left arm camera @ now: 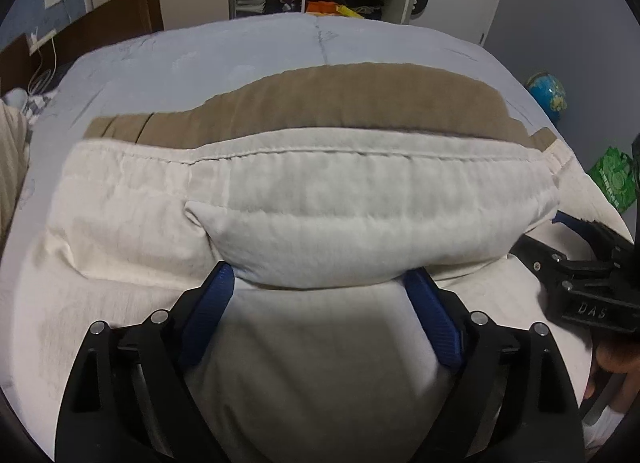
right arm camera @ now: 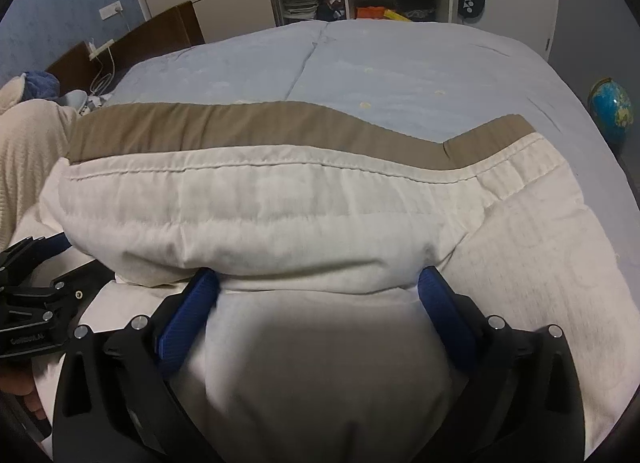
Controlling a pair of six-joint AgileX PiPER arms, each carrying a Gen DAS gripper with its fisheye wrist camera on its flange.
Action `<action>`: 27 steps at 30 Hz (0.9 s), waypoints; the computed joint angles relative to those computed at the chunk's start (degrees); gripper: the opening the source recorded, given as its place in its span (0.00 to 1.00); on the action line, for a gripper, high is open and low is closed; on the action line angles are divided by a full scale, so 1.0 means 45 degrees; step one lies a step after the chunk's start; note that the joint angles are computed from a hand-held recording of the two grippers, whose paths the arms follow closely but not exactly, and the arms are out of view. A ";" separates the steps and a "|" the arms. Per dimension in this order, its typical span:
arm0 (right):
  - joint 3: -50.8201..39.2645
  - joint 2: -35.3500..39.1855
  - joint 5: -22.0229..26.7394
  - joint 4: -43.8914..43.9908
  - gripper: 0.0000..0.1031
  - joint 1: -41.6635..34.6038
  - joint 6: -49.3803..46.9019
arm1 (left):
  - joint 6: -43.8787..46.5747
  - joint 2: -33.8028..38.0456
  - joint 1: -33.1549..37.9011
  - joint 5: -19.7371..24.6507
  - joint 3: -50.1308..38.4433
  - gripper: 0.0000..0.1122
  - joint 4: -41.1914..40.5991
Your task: Fold large clothes
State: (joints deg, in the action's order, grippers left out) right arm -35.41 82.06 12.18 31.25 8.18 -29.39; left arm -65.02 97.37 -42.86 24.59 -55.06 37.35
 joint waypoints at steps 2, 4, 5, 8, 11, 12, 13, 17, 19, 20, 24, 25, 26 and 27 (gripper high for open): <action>0.0098 0.0163 -0.0418 -0.0071 0.93 0.0149 0.0118 | -0.0513 0.0057 -0.0169 -0.0003 0.0101 0.77 0.0357; 0.0154 0.0281 -0.0644 0.0238 0.93 0.0253 -0.0092 | -0.0801 0.0085 -0.0286 0.0024 0.0142 0.77 0.0554; 0.0170 0.0344 -0.0700 0.0397 0.93 0.0258 -0.0241 | -0.0976 0.0063 -0.0349 0.0035 0.0222 0.77 0.0665; 0.0011 0.0519 -0.0441 0.0238 0.93 0.0181 -0.0153 | -0.0209 0.0102 -0.0377 0.0487 -0.0033 0.77 -0.0057; -0.0515 0.0512 0.0753 -0.0047 0.93 -0.0244 -0.0070 | 0.1653 -0.0126 -0.0163 0.0970 -0.0407 0.76 -0.1819; -0.0577 0.0337 0.1129 0.0241 0.93 -0.0465 -0.0503 | 0.2231 -0.0298 -0.0028 0.0945 -0.0370 0.76 -0.2366; -0.0594 0.0085 0.1449 0.0348 0.93 -0.0666 -0.0741 | 0.2906 -0.0629 0.0124 0.1006 -0.0309 0.74 -0.3091; 0.0626 -0.2324 0.2261 0.2480 0.93 -0.2408 -0.3293 | 0.3248 -0.2736 0.0479 0.0379 0.1165 0.72 -0.3709; 0.1163 -0.3239 0.3183 0.3534 0.93 -0.3817 -0.4838 | 0.2808 -0.3657 0.0485 0.0361 0.1869 0.72 -0.3387; 0.1500 -0.3788 0.3883 0.4085 0.93 -0.4933 -0.5868 | 0.2390 -0.4203 0.0448 0.0474 0.2294 0.72 -0.3032; 0.2388 -0.5154 0.6149 0.4971 0.93 -0.8551 -0.9018 | 0.1220 -0.5873 0.0545 0.0788 0.3841 0.69 -0.2017; 0.2579 -0.5423 0.6566 0.4948 0.93 -0.9309 -0.9641 | 0.0948 -0.6358 0.0574 0.0848 0.4352 0.69 -0.1836; 0.2790 -0.5660 0.6717 0.4883 0.93 -0.9765 -1.0096 | 0.0743 -0.6745 0.0623 0.0903 0.4815 0.70 -0.1698; 0.3053 -0.5922 0.6864 0.4883 0.93 -1.0332 -1.0916 | 0.1034 -0.6931 0.0902 0.0735 0.5119 0.70 -0.1902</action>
